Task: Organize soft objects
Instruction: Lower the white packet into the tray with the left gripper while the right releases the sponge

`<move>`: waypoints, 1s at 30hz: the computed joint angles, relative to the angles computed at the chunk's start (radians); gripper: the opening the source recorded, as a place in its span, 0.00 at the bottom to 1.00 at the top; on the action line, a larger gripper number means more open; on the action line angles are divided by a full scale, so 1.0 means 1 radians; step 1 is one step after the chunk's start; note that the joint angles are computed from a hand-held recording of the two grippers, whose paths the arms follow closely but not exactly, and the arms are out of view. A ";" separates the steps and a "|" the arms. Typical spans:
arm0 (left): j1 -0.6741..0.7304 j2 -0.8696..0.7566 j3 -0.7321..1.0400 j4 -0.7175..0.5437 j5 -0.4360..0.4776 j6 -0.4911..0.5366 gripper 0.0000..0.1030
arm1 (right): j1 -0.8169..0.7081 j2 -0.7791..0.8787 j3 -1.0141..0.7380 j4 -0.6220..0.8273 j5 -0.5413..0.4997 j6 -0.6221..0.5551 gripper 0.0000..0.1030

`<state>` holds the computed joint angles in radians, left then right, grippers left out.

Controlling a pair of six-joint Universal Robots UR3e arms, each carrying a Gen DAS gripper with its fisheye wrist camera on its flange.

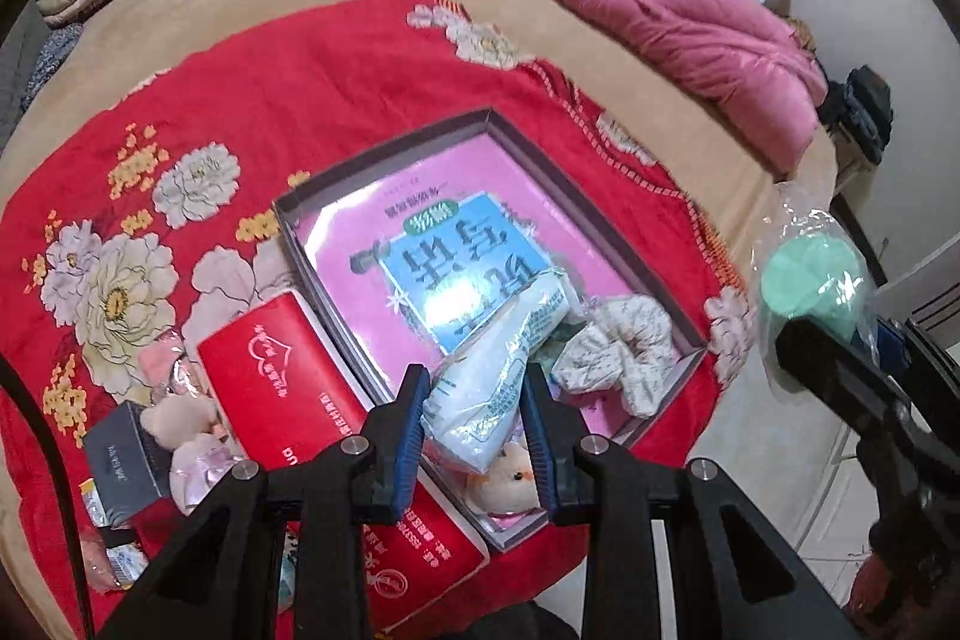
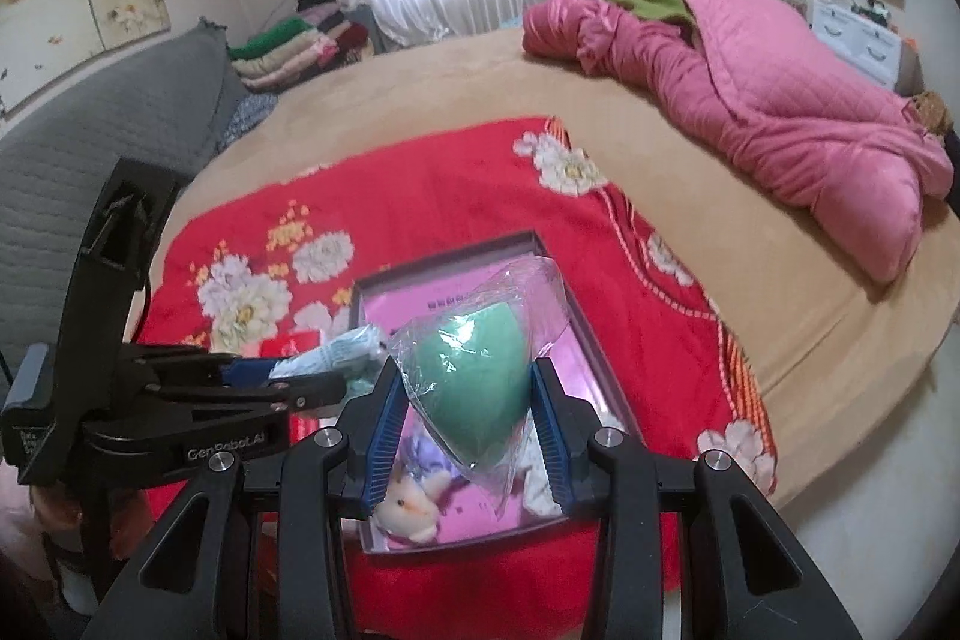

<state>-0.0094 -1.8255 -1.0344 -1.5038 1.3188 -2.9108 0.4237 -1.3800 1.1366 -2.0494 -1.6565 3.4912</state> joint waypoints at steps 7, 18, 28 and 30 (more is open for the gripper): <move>-0.011 -0.095 0.009 0.011 0.045 -0.016 0.30 | 0.001 0.029 0.069 -0.036 0.030 0.006 0.41; -0.045 -0.229 0.127 -0.009 0.082 -0.030 0.30 | 0.000 0.072 0.121 -0.031 0.093 -0.029 0.41; -0.057 -0.301 0.205 -0.055 0.076 -0.036 0.30 | 0.013 0.130 0.121 -0.016 0.124 -0.051 0.41; -0.057 -0.304 0.209 -0.059 0.071 -0.035 0.30 | 0.014 0.141 0.135 -0.018 0.128 -0.047 0.41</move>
<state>-0.0665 -2.1299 -0.8256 -1.5624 1.3898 -2.9462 0.4375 -1.2393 1.2712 -2.0674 -1.5289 3.4445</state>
